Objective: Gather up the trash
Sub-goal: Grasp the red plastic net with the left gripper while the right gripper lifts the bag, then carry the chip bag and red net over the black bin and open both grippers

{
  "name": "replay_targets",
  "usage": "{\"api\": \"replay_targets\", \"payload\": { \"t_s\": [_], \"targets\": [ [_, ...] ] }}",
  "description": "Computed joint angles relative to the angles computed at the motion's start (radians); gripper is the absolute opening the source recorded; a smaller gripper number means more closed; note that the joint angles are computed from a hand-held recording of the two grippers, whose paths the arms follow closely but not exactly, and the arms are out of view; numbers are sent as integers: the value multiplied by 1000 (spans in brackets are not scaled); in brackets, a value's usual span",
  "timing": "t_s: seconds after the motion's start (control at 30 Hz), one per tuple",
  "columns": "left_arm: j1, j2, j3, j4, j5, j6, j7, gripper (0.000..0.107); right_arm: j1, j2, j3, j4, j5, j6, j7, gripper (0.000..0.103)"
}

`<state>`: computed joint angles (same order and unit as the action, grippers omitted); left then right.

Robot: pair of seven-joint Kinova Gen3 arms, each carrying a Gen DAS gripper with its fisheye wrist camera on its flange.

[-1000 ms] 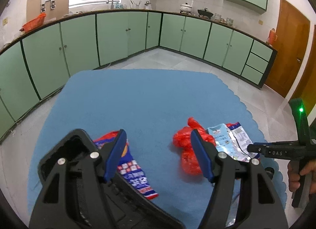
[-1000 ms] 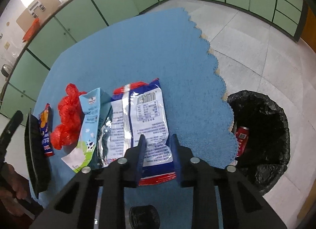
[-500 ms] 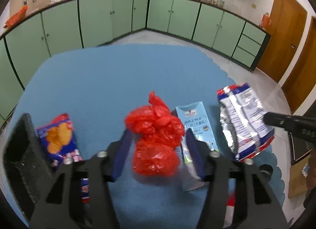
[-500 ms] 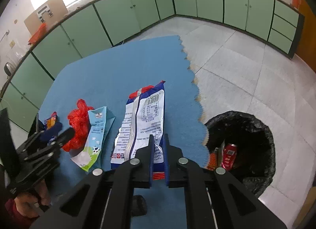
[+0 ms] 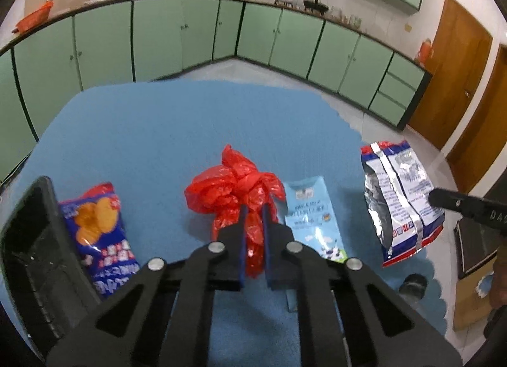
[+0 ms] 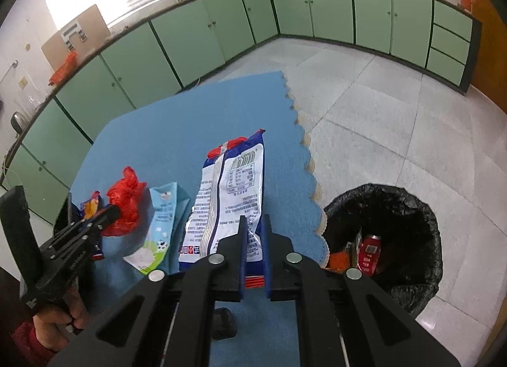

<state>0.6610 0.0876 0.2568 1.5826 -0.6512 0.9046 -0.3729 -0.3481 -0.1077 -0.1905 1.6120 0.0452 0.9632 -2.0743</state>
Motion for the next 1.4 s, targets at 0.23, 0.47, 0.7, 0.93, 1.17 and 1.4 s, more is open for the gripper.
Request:
{"api": "replay_targets", "payload": {
  "t_s": [0.23,0.47,0.7,0.93,1.17,1.4],
  "targets": [
    [4,-43,32,-26,-75,7,32,6,14,-49,-12,-9,47,-2,-31,8],
    [67,8,60,-120,-131,15,5,6,59,-107,-12,-6,76,37,-47,8],
    [183,148,30,-292,-133,13,-75,6,123,-183,-19,-2,116,116,-60,8],
    [274,295,-6,-467,-81,6,-180,6,195,-249,1,14,131,178,-43,8],
    [323,432,-30,-617,21,-18,-294,6,273,-306,77,75,118,200,12,8],
    [335,574,-47,-788,144,0,-433,6,334,-330,161,157,77,175,67,8]
  ]
}}
